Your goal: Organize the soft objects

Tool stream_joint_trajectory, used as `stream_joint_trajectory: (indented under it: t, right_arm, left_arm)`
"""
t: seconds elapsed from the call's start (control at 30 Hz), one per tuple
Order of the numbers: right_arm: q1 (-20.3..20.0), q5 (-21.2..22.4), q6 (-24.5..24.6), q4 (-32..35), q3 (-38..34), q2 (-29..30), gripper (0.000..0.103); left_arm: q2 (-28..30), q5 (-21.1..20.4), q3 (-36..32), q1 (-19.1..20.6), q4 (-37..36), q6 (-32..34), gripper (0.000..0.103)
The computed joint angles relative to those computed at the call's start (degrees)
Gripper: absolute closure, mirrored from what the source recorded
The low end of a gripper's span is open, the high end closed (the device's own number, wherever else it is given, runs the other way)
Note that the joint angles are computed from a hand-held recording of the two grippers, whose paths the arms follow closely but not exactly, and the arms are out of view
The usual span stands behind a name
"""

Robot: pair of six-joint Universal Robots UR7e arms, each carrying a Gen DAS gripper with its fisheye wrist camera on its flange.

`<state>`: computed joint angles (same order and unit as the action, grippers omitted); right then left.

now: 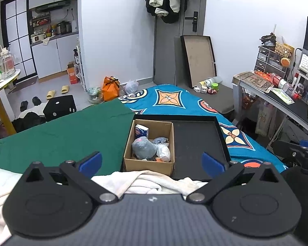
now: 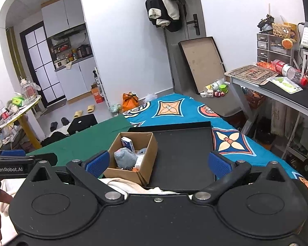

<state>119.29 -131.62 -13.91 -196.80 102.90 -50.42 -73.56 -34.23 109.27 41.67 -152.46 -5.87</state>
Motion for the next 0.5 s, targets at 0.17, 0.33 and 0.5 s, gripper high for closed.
stream_joint_trajectory:
  t: [0.17, 0.33, 0.5]
  right_arm:
    - [0.18, 0.13, 0.09, 0.02, 0.37, -0.12, 0.0]
    - [0.2, -0.57, 0.49, 0.43, 0.26, -0.04, 0.0]
    - [0.33, -0.6, 0.48, -0.26, 0.62, -0.14, 0.0]
  left_arm:
    - [0.01, -0.1, 0.07, -0.15, 0.18, -0.06, 0.001]
    - [-0.07, -0.16, 0.17, -0.13, 0.42, -0.06, 0.001]
    - [-0.27, -0.81, -0.02, 0.09, 1.82, -0.13, 0.001]
